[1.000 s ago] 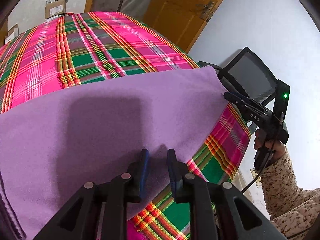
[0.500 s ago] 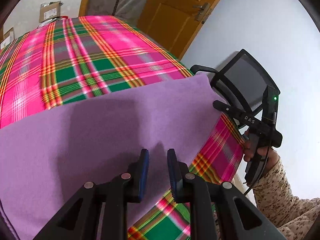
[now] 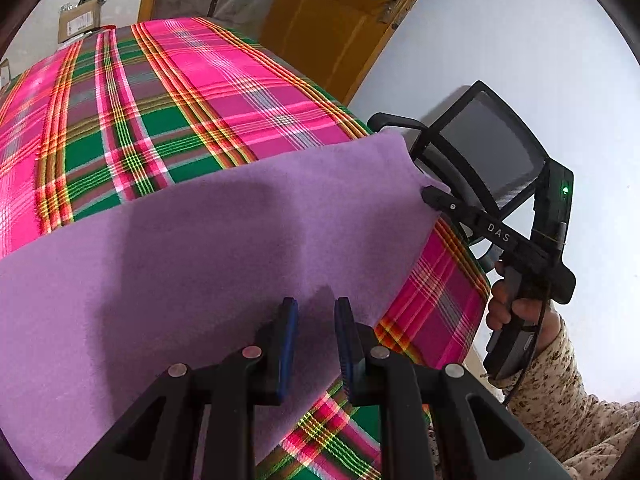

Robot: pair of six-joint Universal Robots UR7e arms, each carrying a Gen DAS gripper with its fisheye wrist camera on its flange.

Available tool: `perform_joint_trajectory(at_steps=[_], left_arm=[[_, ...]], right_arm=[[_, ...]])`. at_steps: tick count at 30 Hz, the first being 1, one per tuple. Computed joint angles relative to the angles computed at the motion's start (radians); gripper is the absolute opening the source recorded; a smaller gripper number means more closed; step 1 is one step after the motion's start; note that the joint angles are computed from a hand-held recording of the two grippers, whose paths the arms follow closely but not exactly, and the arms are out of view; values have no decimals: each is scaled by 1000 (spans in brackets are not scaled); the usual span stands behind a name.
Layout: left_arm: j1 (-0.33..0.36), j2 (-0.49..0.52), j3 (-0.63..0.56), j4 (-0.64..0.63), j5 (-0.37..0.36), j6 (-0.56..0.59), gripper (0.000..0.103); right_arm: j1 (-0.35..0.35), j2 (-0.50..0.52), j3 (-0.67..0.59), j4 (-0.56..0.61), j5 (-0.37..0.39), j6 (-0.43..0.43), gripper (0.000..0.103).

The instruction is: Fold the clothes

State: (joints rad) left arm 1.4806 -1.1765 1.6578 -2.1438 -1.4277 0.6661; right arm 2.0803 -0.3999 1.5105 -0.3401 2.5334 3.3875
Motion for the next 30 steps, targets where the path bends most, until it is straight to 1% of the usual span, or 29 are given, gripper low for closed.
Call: perform_joint_trajectory(at_steps=[1,3,6,9,13,15,17,22,24,29,30], left_arm=[[1,0,-3,5,-3,-1,19],[3,0,-6,10,-7,1,19],[5,0,-8,13,-11,6,20],[8,1,-12,20,-18,5,20],[15,6,-28,40,-34,-5,20],[18,7,-33,46,-41,-6,20],[20,9,-37,51,-45,-7,20],[27,14,-59,86,-61,-23,20],[34,14,-79,121,-92,-28,20],[71,28,-156,208,-244,-51,20],[78,33,-171,221,-271,-57,23]], right_arm=[[2,-1,2,-5,2,-3,26],[5,-5,8,-17,5,-8,22],[17,-17,23,-63,4,-51,18],[42,-21,21,-108,4,-133,16],[77,-14,-5,-131,-12,-237,16],[93,-6,-30,-120,-19,-270,15],[108,8,-69,-79,-31,-288,15],[142,53,-154,-20,-45,-362,15],[152,76,-191,9,-53,-387,15],[165,139,-291,96,-68,-424,15],[165,148,-301,108,-78,-425,15]])
